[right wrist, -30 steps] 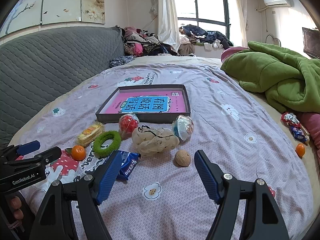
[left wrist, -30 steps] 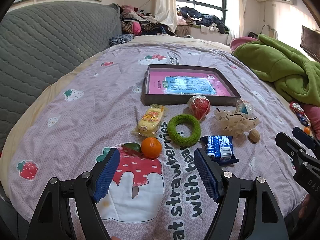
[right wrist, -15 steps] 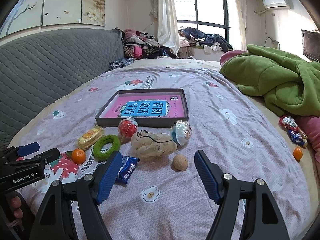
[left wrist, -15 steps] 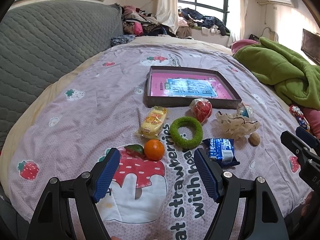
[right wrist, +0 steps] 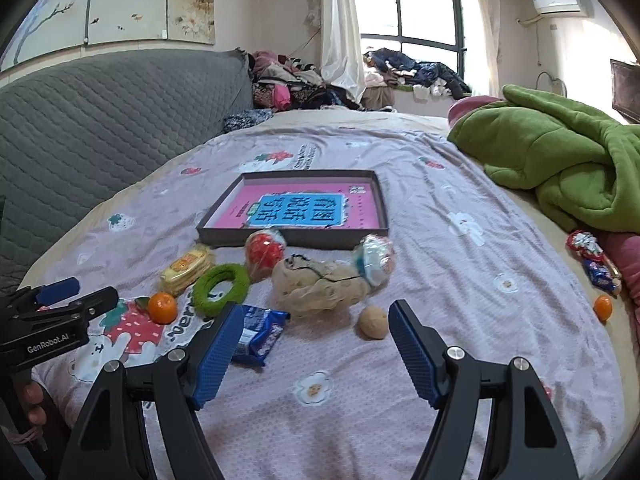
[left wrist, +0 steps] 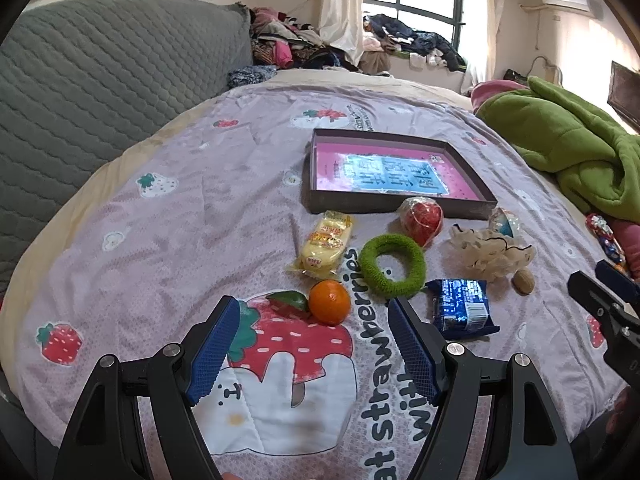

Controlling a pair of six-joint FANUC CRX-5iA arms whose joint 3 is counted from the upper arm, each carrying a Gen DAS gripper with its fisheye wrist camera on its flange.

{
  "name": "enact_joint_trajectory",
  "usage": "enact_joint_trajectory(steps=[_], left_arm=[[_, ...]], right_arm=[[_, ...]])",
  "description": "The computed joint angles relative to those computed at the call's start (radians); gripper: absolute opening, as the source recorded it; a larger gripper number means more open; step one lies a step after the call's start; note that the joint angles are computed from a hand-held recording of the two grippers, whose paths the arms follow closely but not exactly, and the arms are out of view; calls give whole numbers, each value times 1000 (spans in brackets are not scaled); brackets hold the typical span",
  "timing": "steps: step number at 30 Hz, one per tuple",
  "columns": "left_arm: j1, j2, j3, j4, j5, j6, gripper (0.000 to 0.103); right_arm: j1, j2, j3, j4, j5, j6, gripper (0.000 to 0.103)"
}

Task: Organize objects
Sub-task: 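Move the left tool toward the orange while the right tool approaches the blue snack packet, then close the right tool on the blue snack packet while the left tool grasps the orange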

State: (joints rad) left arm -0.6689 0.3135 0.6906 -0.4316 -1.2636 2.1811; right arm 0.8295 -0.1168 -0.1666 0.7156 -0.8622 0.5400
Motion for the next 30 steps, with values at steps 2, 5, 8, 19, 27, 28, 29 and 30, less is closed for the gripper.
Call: enact_joint_trajectory(steps=[2, 5, 8, 19, 27, 28, 29, 30], left_arm=[[3, 2, -3, 5, 3, -8, 78], [10, 2, -12, 12, 12, -19, 78], [20, 5, -18, 23, 18, -31, 78], [72, 42, -15, 106, 31, -73, 78], [95, 91, 23, 142, 9, -111, 78], [96, 98, 31, 141, 4, -114, 78], [98, 104, 36, 146, 1, -119, 78], [102, 107, 37, 152, 4, -125, 78]], right_arm=[[4, 13, 11, -11, -1, 9, 74], [13, 35, 29, -20, -3, 15, 74], [16, 58, 51, -45, -3, 18, 74], [33, 152, 133, -90, -69, -1, 74], [36, 229, 208, -118, -161, -26, 74], [38, 239, 216, -114, -171, -27, 74], [39, 241, 219, -115, -173, -25, 74], [39, 246, 223, -120, -171, -21, 74]])
